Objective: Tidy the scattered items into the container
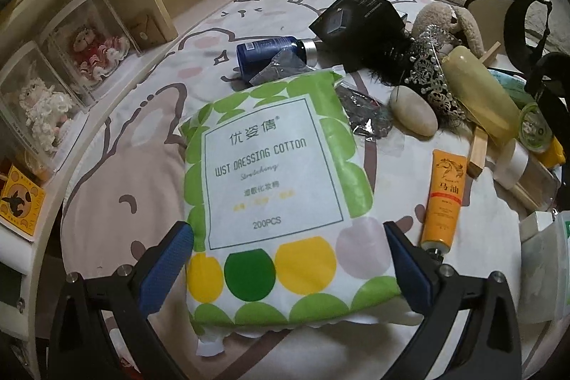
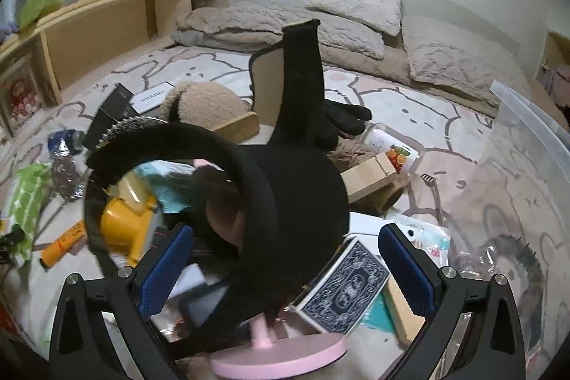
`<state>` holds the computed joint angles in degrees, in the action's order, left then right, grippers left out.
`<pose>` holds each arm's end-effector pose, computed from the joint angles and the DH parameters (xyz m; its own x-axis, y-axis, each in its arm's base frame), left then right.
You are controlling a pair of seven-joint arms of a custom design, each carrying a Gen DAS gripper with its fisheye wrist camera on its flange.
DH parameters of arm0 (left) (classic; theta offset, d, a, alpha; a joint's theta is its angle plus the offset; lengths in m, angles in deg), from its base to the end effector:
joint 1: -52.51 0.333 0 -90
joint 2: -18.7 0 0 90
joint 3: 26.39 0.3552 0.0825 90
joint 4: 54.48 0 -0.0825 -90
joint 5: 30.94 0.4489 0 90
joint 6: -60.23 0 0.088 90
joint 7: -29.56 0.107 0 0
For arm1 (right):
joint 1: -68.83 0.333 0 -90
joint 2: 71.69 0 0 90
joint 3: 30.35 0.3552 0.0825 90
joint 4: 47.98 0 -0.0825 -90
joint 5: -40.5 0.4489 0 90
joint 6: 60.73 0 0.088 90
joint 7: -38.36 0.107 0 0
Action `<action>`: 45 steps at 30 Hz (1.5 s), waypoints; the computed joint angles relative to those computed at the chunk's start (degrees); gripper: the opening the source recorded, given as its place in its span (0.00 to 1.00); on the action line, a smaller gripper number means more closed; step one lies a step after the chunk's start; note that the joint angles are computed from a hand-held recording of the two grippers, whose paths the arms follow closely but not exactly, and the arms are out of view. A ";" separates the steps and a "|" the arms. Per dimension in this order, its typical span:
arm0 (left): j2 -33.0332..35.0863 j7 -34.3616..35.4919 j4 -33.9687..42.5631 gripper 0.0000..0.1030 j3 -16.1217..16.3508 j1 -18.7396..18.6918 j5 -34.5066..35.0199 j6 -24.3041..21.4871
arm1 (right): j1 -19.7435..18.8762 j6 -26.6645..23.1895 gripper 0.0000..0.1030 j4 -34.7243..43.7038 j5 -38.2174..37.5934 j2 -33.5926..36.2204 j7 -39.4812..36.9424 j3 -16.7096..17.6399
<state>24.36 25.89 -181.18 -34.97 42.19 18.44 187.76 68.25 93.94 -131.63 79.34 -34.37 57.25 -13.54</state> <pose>0.5664 -0.1684 0.3312 0.7003 -0.6859 -0.1977 -0.6530 -0.5037 -0.5656 0.8215 0.1594 0.3717 0.7481 -0.6609 0.0596 -0.4180 -0.5391 -0.7312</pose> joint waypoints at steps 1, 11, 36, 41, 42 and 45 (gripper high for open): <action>-0.16 -0.17 -0.21 1.00 0.02 0.01 0.18 0.31 | 0.29 -0.50 0.66 0.80 -0.58 0.51 0.37 -0.37; -2.78 -4.75 -3.17 0.92 -0.39 0.44 3.12 3.62 | 0.37 -5.14 0.19 3.35 -2.68 2.03 0.91 -0.69; -6.65 -6.21 -5.24 0.56 -2.97 0.50 6.93 3.67 | -8.56 -56.06 0.18 14.03 21.29 4.49 18.37 -3.65; -6.38 -5.78 -4.72 0.56 -3.14 0.17 6.93 2.47 | -10.25 -61.05 0.17 16.92 25.00 7.06 22.67 -2.41; -6.49 -5.82 -4.73 0.56 -3.19 0.08 7.01 2.33 | -10.42 -62.47 0.17 17.48 25.34 7.56 23.54 -2.15; -7.06 -5.94 -4.87 0.56 -3.37 -0.11 7.25 1.77 | -10.68 -68.55 0.17 20.91 26.01 10.74 28.43 -1.18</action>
